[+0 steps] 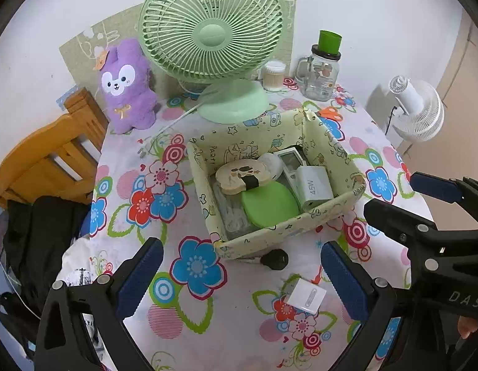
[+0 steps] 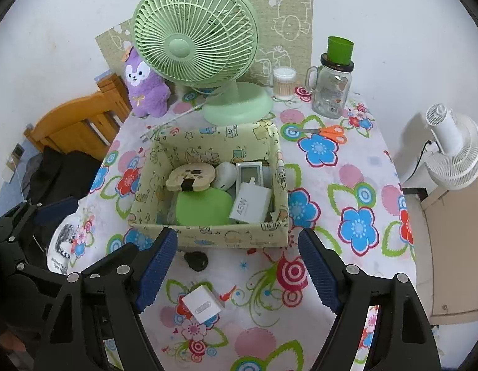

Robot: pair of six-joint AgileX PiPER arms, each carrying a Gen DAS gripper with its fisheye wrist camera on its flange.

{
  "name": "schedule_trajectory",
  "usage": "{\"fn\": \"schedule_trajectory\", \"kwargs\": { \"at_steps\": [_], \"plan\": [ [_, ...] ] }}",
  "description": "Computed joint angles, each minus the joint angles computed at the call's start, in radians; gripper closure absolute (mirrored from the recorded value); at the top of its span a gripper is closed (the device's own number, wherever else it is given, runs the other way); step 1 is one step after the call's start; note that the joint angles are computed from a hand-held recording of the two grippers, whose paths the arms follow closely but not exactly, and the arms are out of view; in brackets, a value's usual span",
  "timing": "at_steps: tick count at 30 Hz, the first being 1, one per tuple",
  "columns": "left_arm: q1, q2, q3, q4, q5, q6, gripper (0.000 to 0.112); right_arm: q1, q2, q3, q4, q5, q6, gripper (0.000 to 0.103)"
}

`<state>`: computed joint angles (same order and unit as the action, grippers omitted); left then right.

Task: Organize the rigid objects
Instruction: 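Open both tools and withdraw them up from the fabric box, then move both tools down toward the white wall charger and black key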

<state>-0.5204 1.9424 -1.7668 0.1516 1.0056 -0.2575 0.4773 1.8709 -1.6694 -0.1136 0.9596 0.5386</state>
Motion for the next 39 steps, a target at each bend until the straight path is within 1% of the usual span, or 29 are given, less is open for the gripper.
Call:
{"fn": "schedule_trajectory", "kwargs": {
  "at_steps": [15, 22, 25, 30, 39],
  "plan": [
    [0.010, -0.072, 0.136, -0.045, -0.065, 0.072, 0.010, 0.071, -0.050, 0.086, -0.066, -0.003, 0.139, 0.022],
    [0.023, -0.087, 0.191, -0.088, -0.086, 0.104, 0.010, 0.113, -0.074, 0.143, -0.117, -0.025, 0.230, 0.022],
    [0.022, -0.103, 0.229, -0.090, -0.117, 0.118, 0.010, 0.124, -0.079, 0.164, -0.124, -0.031, 0.262, 0.022],
    [0.027, -0.114, 0.273, -0.100, -0.147, 0.147, 0.011, 0.145, -0.083, 0.197, -0.151, -0.044, 0.307, 0.022],
    [0.039, -0.120, 0.360, -0.111, -0.207, 0.185, 0.012, 0.175, -0.077, 0.265, -0.173, -0.100, 0.357, 0.022]
  ]
}}
